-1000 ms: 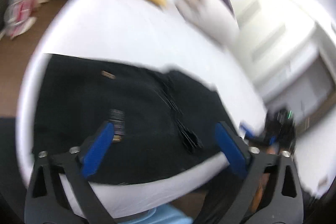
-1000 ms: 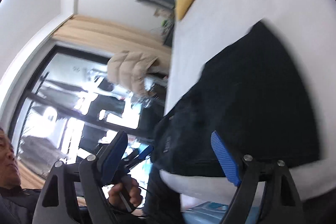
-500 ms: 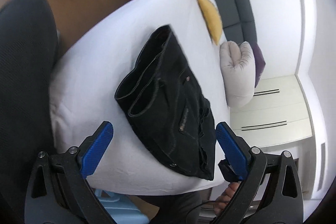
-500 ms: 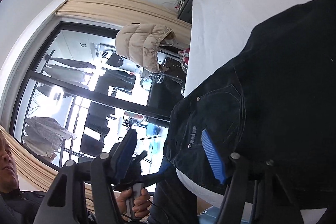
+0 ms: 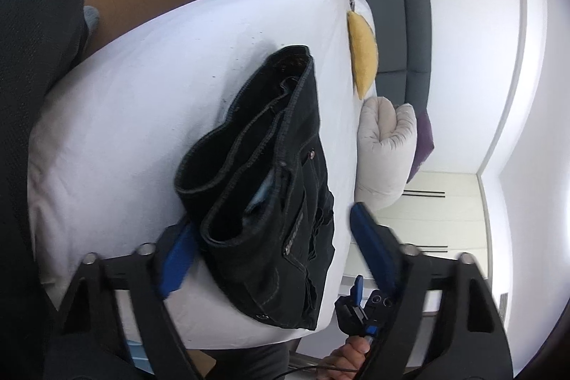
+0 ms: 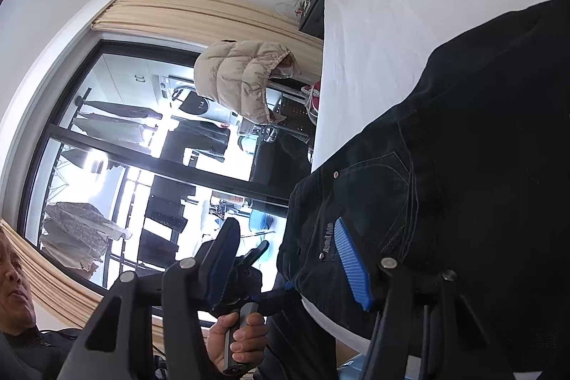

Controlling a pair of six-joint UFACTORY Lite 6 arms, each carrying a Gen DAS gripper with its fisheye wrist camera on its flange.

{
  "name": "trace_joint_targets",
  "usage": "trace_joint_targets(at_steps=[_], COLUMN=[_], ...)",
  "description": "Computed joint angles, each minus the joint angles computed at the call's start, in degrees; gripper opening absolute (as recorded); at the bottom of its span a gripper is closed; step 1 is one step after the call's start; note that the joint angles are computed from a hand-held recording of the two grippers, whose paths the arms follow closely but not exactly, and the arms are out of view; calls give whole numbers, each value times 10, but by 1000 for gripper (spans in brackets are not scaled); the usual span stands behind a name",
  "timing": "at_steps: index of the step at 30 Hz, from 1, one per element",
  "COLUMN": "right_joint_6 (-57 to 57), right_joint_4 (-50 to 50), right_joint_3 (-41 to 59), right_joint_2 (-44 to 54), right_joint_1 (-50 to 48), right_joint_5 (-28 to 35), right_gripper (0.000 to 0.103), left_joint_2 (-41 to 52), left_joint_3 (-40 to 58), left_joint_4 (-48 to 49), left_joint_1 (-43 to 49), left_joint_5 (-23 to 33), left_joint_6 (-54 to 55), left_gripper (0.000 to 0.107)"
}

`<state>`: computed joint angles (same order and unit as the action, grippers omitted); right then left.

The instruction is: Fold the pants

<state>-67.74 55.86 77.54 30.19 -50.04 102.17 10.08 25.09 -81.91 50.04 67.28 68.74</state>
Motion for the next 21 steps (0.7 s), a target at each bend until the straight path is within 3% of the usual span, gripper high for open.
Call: trace_joint_targets(at_steps=[2, 5, 14, 17, 21], right_joint_6=[8, 30, 121, 163, 139], right_joint_4=[-4, -16, -112, -140, -133], right_joint_3=[7, 29, 159, 200, 184], right_joint_2=[1, 7, 98, 159, 156], right_joint_1=[9, 30, 135, 158, 159], right_joint_5=[-11, -39, -126, -136, -163], right_gripper=[60, 59, 58, 47, 45], left_joint_2=[6, 30, -54, -91, -153], left_joint_3=[8, 24, 43, 49, 61], left_joint_4=[6, 12, 28, 35, 49], left_joint_1=[-4, -14, -60, -78, -111], left_joint_5=[-8, -22, -48, -53, -61], left_joint_6=[-4, 4, -20, -33, -55], left_gripper=[41, 26, 17, 17, 17])
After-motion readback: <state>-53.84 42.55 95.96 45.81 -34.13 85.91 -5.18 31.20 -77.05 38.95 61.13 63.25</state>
